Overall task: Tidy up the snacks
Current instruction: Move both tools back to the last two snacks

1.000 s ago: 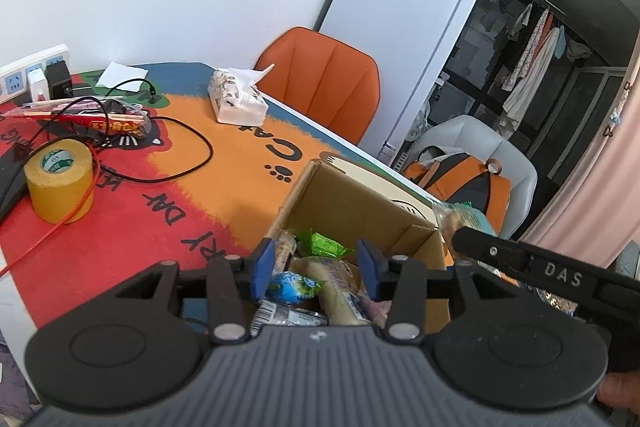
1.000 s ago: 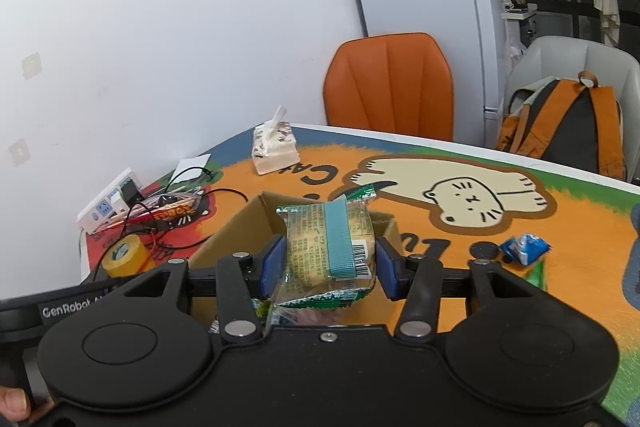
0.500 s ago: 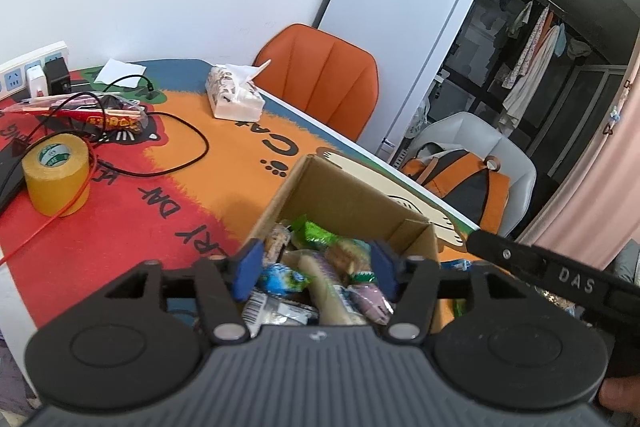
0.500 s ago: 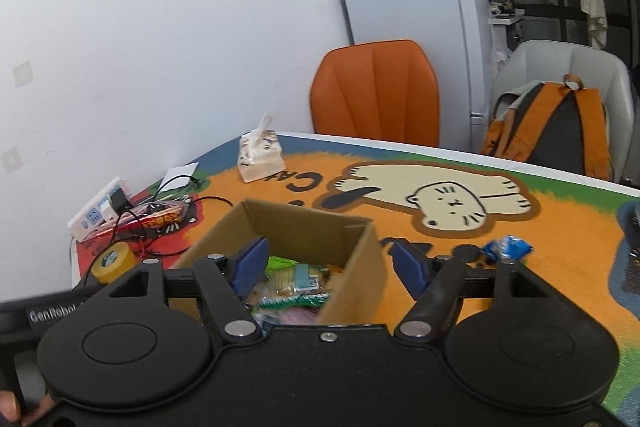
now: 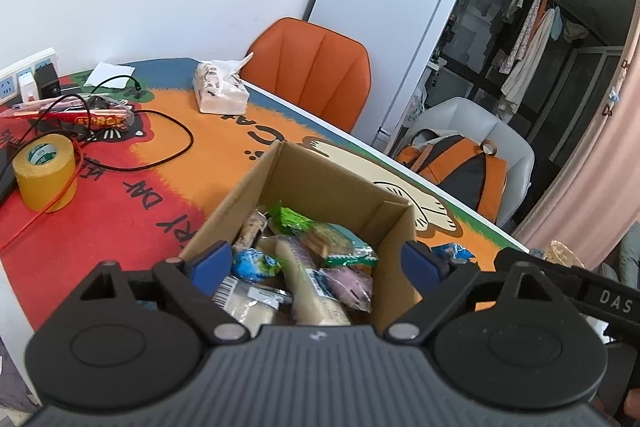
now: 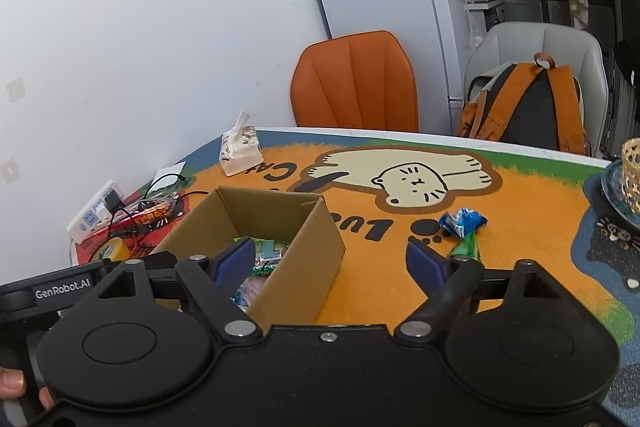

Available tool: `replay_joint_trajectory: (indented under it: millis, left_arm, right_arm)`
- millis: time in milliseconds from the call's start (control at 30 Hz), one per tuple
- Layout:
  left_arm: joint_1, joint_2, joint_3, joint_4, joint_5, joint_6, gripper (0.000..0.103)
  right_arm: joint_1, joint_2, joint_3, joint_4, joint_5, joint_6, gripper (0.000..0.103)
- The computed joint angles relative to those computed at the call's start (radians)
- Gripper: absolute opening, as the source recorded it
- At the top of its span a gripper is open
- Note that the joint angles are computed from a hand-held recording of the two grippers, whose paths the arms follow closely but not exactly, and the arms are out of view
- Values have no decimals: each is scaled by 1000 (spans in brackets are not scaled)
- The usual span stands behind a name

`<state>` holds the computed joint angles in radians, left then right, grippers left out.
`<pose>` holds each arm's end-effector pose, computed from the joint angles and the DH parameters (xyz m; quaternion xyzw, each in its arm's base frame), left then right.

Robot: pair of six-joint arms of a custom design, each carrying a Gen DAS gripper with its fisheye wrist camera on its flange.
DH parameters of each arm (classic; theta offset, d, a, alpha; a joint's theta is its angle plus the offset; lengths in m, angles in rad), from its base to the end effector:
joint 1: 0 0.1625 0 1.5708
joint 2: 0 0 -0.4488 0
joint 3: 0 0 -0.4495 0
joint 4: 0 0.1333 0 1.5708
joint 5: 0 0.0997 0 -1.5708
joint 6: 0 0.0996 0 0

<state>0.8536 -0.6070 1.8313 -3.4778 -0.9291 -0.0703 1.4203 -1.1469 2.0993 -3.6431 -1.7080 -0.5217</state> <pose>-0.2812 -0.6159 -0.0033 0.1841 0.8814 -0.4074 0.1526 0.0318 -0.5889 0.2521 0.1202 -0.8375 0.4811 0.2296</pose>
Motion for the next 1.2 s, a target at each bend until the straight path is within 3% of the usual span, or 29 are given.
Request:
replay_joint_trajectory:
  millis: [133,567,1200]
  left_arm:
    - [-16,9,-5,15,33,-3,93]
    - [-48,20,-9,79,10,-29,94]
    - [-84,111,-67,41,-58,39,93]
  right_arm:
    - [-10,-23,17,2,11,0,91]
    - [-55,-81,52,-3,37,28,101]
    - [-157,-147,85,-9,106,57,101]
